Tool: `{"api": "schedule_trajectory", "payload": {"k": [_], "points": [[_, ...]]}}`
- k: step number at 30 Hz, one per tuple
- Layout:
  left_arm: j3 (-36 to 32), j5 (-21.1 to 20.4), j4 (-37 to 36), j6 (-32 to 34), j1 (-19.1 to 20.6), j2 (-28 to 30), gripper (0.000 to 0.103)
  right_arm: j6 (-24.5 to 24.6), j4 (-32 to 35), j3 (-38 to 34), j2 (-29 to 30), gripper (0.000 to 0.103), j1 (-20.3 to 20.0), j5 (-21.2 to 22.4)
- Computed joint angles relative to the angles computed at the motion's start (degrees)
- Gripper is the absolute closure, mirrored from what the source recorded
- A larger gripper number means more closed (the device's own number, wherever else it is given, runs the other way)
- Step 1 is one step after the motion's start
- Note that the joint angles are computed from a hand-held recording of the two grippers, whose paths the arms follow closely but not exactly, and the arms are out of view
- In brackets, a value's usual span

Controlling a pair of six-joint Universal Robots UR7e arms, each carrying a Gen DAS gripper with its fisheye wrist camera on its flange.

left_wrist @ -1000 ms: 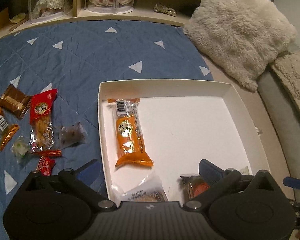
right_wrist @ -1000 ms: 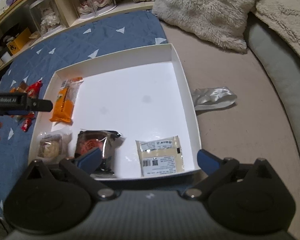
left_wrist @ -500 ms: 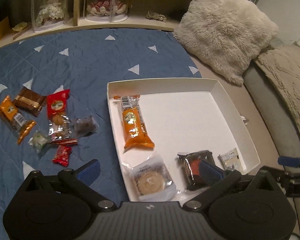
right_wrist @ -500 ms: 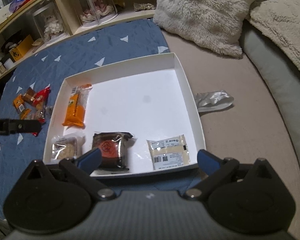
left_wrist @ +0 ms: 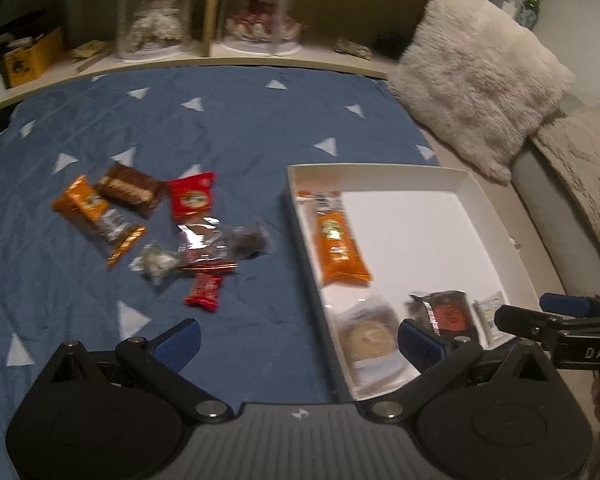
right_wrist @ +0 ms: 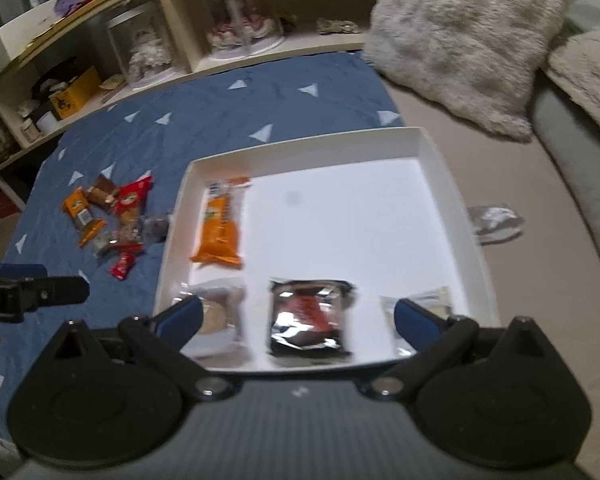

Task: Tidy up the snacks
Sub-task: 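Move both open tools from the tray over to the snack pile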

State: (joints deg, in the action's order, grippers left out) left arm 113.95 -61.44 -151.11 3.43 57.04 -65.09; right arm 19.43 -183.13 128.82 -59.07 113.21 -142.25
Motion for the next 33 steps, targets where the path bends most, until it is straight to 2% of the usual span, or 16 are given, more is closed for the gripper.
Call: {"api": "schedule_trajectory", "payload": {"k": [15,23,29,33], "points": [[-2.5,4.9,-2.8,1.8,7.0,-0.9,0.0,-7.6,-6.2,-12.9,14.3,0.0,0.1,3.8],[-5.5,7.4,-7.5,4.0,9.5,1.6,0.0,-13.5,-15.0,-17.0,20.1,0.0,-1.2,8.6],[-8.5,6.1,-12.6,3.4,11.4,4.5,0.0,-20.9,-24.6,-19.8,24.4,0.0,-1.6,9.9],[-11.1,3.9,-13.5,2.8,12.7,7.1,0.0,-24.1,-25.4,-22.9,26.7,0.0,-2.0,10.4]]}}
